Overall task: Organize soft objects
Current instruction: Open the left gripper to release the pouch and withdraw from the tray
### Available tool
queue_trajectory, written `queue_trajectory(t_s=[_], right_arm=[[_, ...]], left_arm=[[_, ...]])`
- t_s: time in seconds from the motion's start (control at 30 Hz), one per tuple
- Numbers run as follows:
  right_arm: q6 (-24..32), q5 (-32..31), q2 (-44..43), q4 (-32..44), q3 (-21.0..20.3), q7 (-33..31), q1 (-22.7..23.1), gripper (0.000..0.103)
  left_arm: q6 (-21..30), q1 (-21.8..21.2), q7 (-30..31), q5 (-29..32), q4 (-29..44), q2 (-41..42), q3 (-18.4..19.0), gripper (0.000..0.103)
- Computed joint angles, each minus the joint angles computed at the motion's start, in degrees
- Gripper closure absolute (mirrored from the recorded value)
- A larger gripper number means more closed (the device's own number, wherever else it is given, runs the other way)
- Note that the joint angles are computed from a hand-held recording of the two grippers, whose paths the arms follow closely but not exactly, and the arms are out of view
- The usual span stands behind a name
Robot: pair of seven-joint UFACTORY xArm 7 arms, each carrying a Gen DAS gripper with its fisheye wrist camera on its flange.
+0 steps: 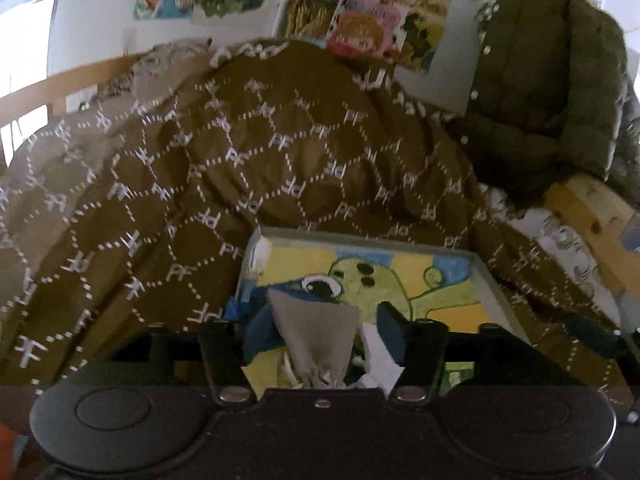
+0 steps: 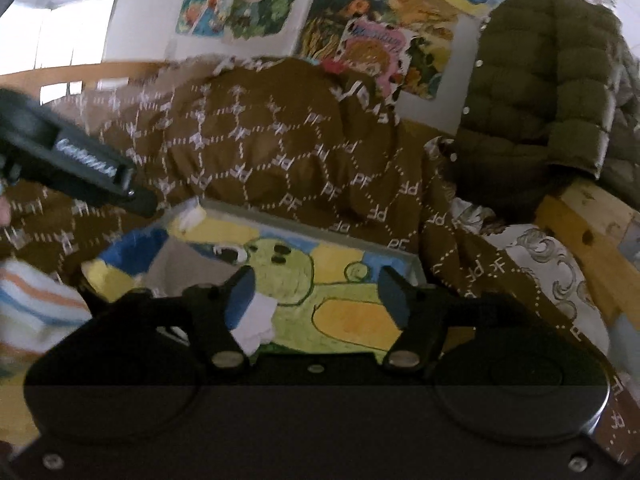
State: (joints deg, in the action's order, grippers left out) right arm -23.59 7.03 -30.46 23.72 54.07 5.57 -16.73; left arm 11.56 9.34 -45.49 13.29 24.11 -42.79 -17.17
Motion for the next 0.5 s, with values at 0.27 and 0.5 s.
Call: queue_trajectory(t_s=[0.27, 0.5], right_arm=[[6.3, -3.9, -9.5, -4.4, -25.1, 3.9, 22.6, 0.012], [10.0, -6.1, -22.0, -10.3, -37.5, 9.8, 34.2, 0.001]], left_arm=[[5.5, -3.0, -0.2, -0.8, -4.3, -15.6, 0.2, 0.005], [11.7, -6.1, 0.0, -0.9, -6.0, -28.2, -0.9, 0.001]])
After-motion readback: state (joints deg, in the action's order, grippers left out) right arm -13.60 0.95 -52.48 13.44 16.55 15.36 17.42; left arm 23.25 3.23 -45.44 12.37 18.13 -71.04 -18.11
